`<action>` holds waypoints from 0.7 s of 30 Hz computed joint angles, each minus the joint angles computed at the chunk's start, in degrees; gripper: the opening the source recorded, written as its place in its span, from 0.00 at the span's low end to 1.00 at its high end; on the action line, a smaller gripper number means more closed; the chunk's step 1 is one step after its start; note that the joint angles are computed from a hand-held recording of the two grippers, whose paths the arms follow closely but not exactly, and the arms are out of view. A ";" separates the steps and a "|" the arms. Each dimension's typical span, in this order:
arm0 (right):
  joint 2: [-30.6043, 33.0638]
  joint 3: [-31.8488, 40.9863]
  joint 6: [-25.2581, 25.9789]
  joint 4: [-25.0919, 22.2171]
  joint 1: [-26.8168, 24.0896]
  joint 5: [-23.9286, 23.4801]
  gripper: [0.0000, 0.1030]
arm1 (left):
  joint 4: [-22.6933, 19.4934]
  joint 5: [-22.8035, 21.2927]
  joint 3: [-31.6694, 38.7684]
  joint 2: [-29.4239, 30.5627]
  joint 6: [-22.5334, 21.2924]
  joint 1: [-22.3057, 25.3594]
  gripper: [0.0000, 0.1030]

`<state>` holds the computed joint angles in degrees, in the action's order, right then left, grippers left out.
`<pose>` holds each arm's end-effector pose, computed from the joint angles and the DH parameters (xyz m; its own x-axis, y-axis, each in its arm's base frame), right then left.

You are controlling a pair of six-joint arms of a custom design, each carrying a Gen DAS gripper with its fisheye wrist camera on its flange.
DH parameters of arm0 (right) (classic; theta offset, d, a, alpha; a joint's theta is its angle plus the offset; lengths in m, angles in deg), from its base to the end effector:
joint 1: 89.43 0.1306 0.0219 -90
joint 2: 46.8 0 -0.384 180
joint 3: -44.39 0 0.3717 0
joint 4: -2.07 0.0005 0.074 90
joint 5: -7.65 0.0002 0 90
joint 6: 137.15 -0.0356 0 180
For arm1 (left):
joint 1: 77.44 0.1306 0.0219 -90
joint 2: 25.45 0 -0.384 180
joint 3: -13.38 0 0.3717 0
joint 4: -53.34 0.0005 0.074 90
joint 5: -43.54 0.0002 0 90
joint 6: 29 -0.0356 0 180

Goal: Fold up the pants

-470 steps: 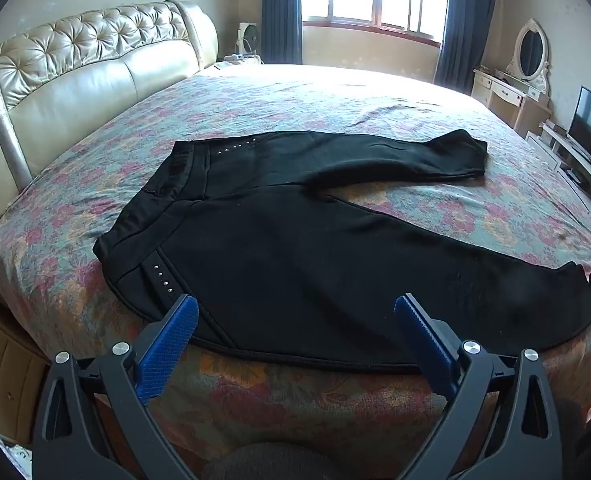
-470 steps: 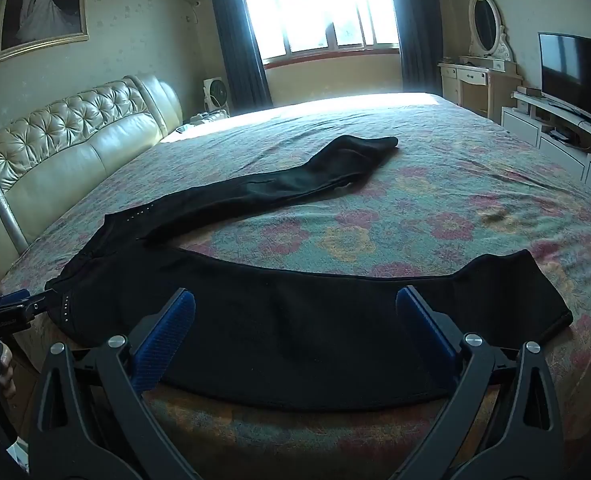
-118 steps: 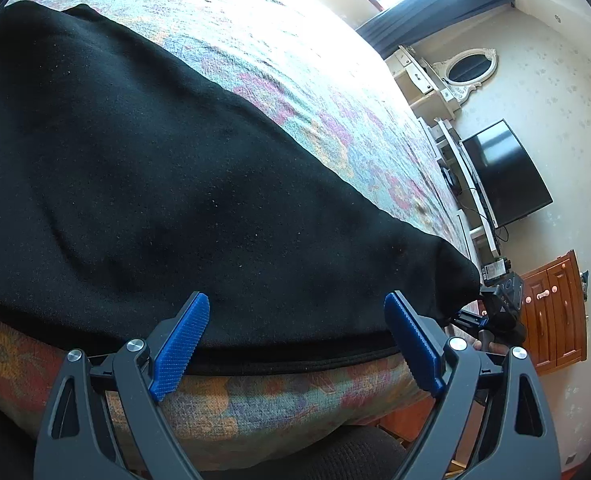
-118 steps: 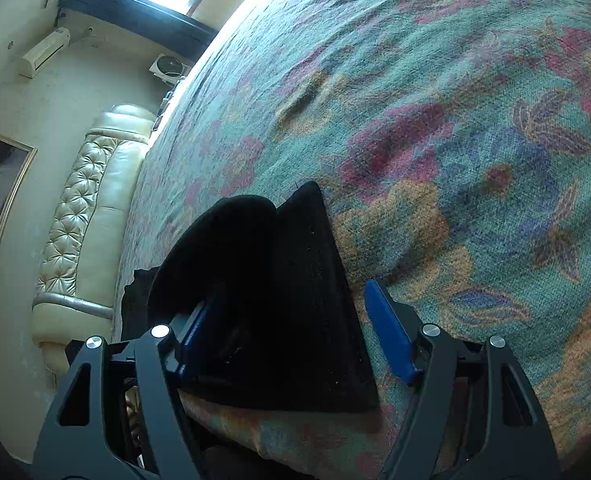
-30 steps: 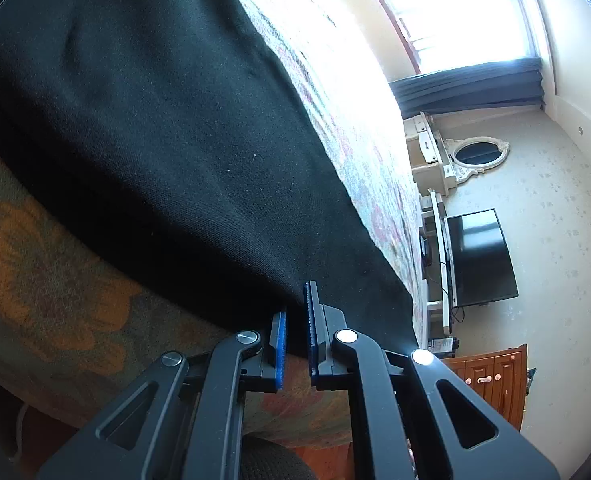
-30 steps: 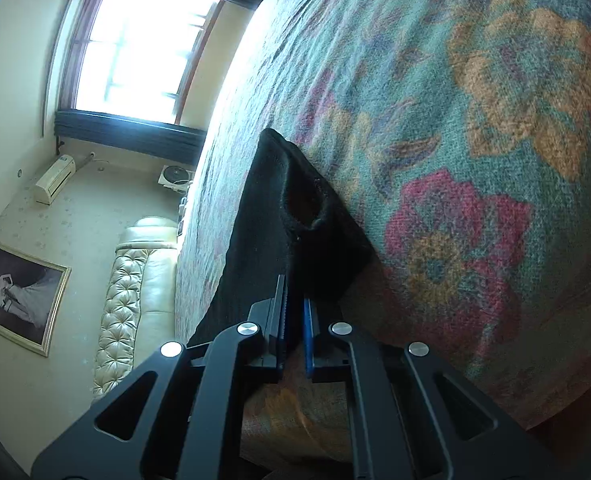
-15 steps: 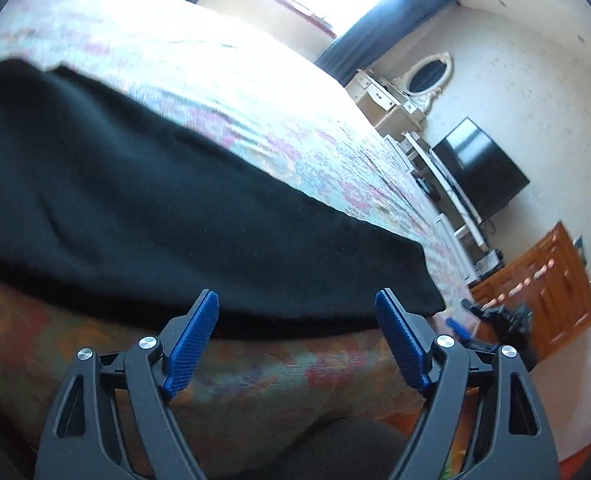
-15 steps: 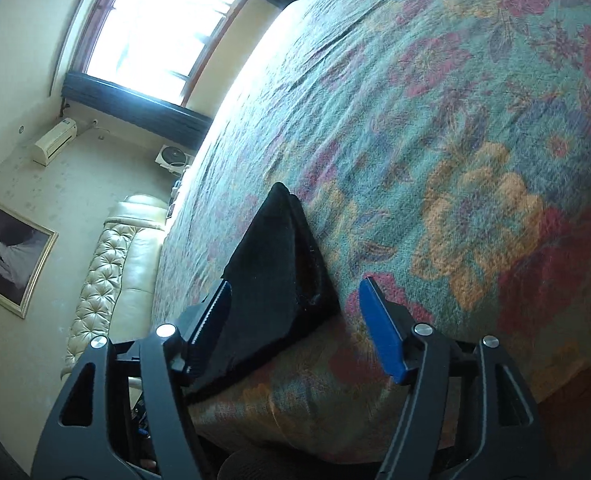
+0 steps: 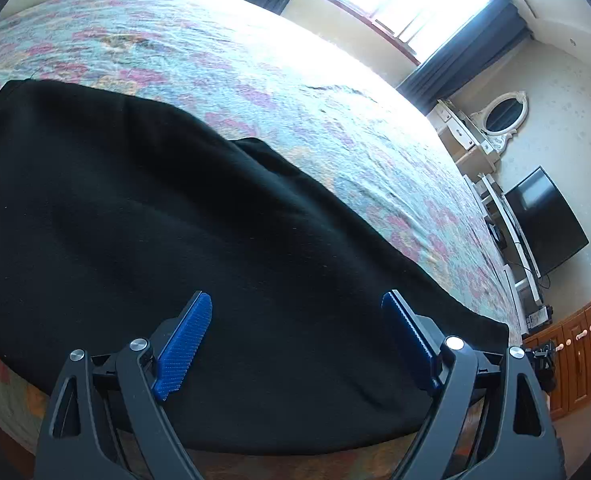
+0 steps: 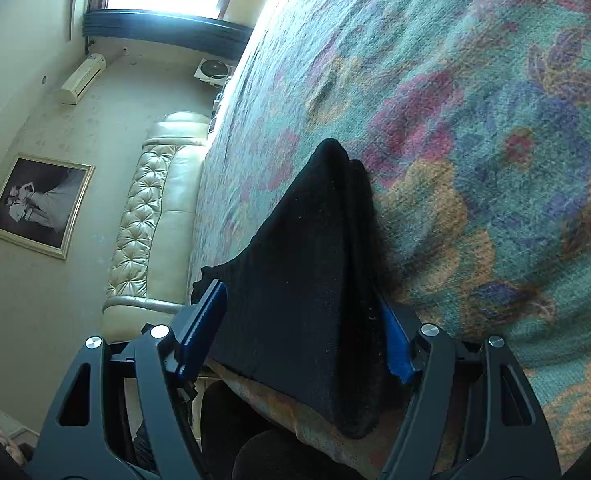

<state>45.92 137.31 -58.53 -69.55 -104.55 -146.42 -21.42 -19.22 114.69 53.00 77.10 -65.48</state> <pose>0.4332 -0.0844 0.4305 -0.9292 0.3404 -0.1442 0.0212 0.4383 0.8986 0.3484 0.0566 0.5680 -0.7652 -0.4141 -0.4929 -0.1251 0.8467 -0.5172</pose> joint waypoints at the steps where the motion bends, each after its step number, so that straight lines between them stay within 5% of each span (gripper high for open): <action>1: 0.90 1.07 2.01 -1.87 0.49 0.03 0.69 | 0.36 1.14 -0.67 0.05 -0.82 1.75 0.83; 4: 2.15 2.65 1.86 -3.33 1.12 1.52 0.55 | 0.29 8.06 -1.48 0.54 -5.81 5.96 0.83; 6: 2.96 2.75 1.64 -4.76 1.13 2.72 0.19 | -1.33 10.30 -1.39 0.79 -9.92 7.24 0.83; 12: -0.50 -0.08 -3.79 0.91 2.21 7.60 0.17 | -2.37 12.09 -1.95 0.97 -16.94 6.57 0.95; 18: -2.97 2.03 -6.59 1.53 3.71 11.87 0.17 | -5.73 10.99 0.06 2.17 -22.50 5.94 0.95; 21: -3.66 4.66 -7.16 0.11 4.65 13.30 0.17 | -3.55 8.63 -0.48 0.70 -19.69 6.19 0.95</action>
